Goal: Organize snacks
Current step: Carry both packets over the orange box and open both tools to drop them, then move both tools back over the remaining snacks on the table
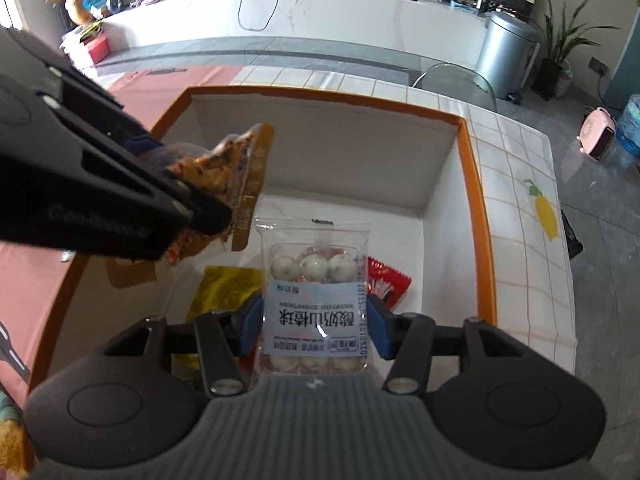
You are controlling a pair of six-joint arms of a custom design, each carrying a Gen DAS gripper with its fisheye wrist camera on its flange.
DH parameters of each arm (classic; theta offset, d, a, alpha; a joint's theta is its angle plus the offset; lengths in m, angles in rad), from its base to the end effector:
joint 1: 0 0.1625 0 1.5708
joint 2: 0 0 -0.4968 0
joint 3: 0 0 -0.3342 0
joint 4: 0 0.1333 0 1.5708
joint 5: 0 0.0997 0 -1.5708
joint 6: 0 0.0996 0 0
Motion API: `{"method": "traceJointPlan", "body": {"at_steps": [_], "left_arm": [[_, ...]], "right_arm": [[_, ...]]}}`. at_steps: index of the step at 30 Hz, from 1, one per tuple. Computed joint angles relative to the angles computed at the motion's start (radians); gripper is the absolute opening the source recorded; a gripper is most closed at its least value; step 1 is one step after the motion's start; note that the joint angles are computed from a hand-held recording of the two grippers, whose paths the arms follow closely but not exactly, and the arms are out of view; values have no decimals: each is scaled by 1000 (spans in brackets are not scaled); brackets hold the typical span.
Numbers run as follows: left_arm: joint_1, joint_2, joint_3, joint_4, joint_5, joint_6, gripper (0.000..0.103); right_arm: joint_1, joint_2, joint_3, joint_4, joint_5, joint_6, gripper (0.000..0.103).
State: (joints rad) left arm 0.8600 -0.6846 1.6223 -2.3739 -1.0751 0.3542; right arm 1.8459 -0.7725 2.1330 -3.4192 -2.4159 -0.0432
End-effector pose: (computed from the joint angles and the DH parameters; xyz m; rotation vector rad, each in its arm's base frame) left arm -0.3000 -0.6253 0.1070 1.3740 2.2432 0.0564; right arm 0.2045 -0.5082 0.1707 0.1089 -2.2825 0.6796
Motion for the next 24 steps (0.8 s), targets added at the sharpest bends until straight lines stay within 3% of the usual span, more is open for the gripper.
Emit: {"method": "traceJointPlan", "body": {"at_steps": [13, 20, 22, 24], "left_arm": [[23, 40, -29, 15, 33, 31, 29], [27, 39, -31, 22, 28, 47, 31], [29, 33, -25, 2, 15, 53, 39], [29, 22, -18, -9, 8, 51, 40]], "right_arm": [[-25, 24, -53, 108, -2, -3, 57], [-12, 13, -85, 203, -11, 47, 60], [-8, 1, -88, 224, -2, 66, 64], [-1, -7, -97, 242, -9, 69, 64]]}}
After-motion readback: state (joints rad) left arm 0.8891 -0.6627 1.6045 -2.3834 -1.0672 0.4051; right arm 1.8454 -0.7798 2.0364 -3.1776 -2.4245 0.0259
